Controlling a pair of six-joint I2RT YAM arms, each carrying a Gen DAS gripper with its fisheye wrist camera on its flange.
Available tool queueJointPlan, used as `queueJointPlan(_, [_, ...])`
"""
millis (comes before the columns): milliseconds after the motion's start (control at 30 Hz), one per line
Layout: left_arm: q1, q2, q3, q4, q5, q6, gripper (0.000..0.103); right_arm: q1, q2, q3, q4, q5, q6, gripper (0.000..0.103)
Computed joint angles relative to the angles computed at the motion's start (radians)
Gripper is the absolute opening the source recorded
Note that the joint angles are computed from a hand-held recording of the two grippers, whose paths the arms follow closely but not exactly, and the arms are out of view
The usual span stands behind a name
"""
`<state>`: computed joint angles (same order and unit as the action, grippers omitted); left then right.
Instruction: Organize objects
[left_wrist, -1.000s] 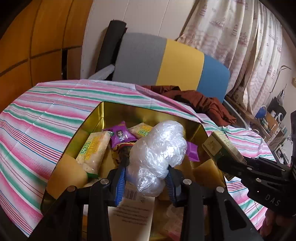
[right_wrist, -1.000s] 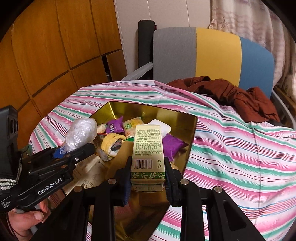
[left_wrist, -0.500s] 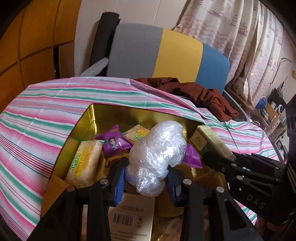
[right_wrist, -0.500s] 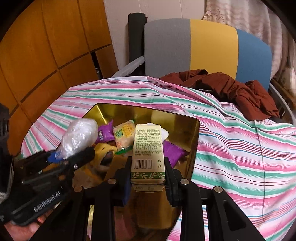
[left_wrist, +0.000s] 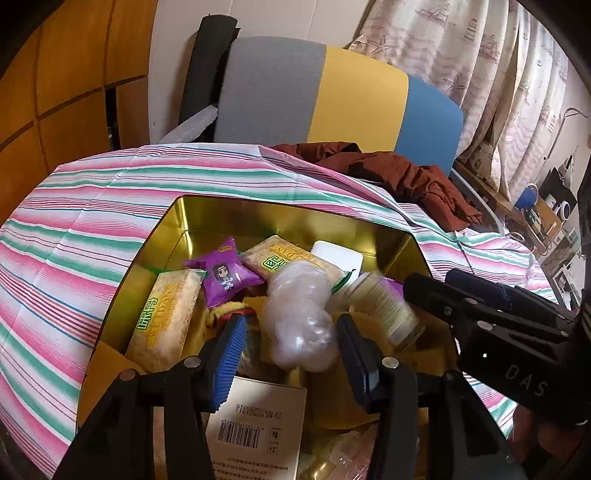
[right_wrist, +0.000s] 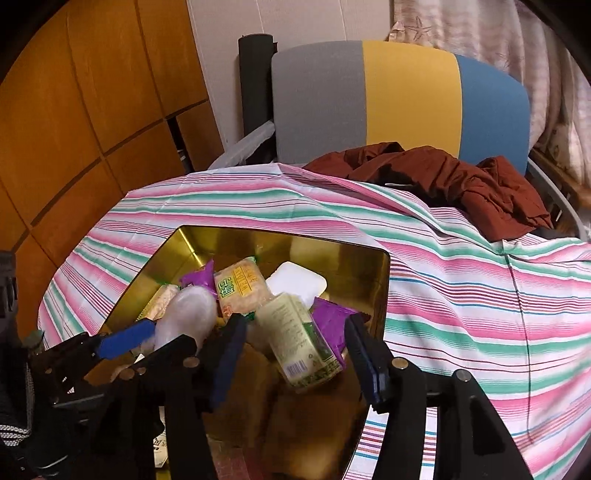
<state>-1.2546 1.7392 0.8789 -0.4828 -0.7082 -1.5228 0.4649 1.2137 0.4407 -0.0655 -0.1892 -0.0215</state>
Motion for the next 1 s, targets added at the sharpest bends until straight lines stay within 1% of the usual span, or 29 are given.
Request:
queueJointPlan(67, [-0.005, 0.001, 0.005, -0.011, 0.001, -0.016, 0.052, -0.002, -0.009, -0.002, -0.005, -0.002, -0.001, 0.057])
queueJointPlan(167, [-0.017, 0.007, 0.017, -0.038, -0.004, -0.044, 0.052, 0.004, -0.027, -0.012, -0.007, 0.007, -0.002, 0.059])
queueJointPlan(300, [-0.063, 0.023, 0.057, -0.143, -0.06, -0.137, 0.052, -0.004, -0.06, -0.028, -0.015, 0.002, -0.01, 0.063])
queueJointPlan(333, [-0.075, 0.027, 0.067, -0.172, -0.075, -0.164, 0.052, -0.009, -0.066, -0.03, -0.018, -0.001, -0.011, 0.066])
queueJointPlan(367, [-0.082, 0.039, 0.093, -0.227, -0.074, -0.198, 0.052, -0.017, -0.078, -0.034, -0.022, -0.007, -0.012, 0.068])
queueJointPlan(400, [-0.083, 0.056, 0.124, -0.288, -0.059, -0.228, 0.052, -0.023, -0.092, -0.038, -0.027, -0.009, -0.01, 0.072])
queueJointPlan(467, [-0.085, 0.078, 0.163, -0.365, -0.039, -0.266, 0.052, -0.033, -0.121, -0.043, -0.045, -0.008, -0.009, 0.077])
queueJointPlan(533, [-0.091, 0.077, 0.17, -0.395, -0.024, -0.287, 0.052, -0.038, -0.145, -0.039, -0.077, -0.009, -0.008, 0.09])
queueJointPlan(600, [-0.097, 0.063, 0.165, -0.406, -0.013, -0.304, 0.052, -0.034, -0.174, -0.038, -0.109, 0.002, 0.001, 0.095])
queueJointPlan(633, [-0.102, 0.061, 0.17, -0.426, -0.007, -0.32, 0.052, -0.032, -0.191, -0.04, -0.121, 0.002, 0.004, 0.096])
queueJointPlan(667, [-0.11, 0.066, 0.183, -0.461, -0.002, -0.345, 0.052, -0.028, -0.21, -0.041, -0.141, 0.003, 0.003, 0.098])
queueJointPlan(700, [-0.118, 0.071, 0.196, -0.496, 0.003, -0.367, 0.052, -0.02, -0.221, -0.041, -0.154, 0.014, 0.004, 0.103])
queueJointPlan(800, [-0.132, 0.079, 0.224, -0.559, 0.025, -0.399, 0.052, 0.016, -0.258, -0.049, -0.187, 0.062, 0.015, 0.103])
queueJointPlan(900, [-0.16, 0.081, 0.24, -0.586, 0.026, -0.415, 0.052, 0.063, -0.269, -0.047, -0.223, 0.13, 0.034, 0.103])
queueJointPlan(933, [-0.167, 0.083, 0.246, -0.593, 0.026, -0.42, 0.052, 0.068, -0.278, -0.05, -0.231, 0.135, 0.038, 0.103])
queueJointPlan(1000, [-0.186, 0.108, 0.283, -0.651, 0.029, -0.454, 0.052, 0.061, -0.31, -0.063, -0.242, 0.124, 0.044, 0.103])
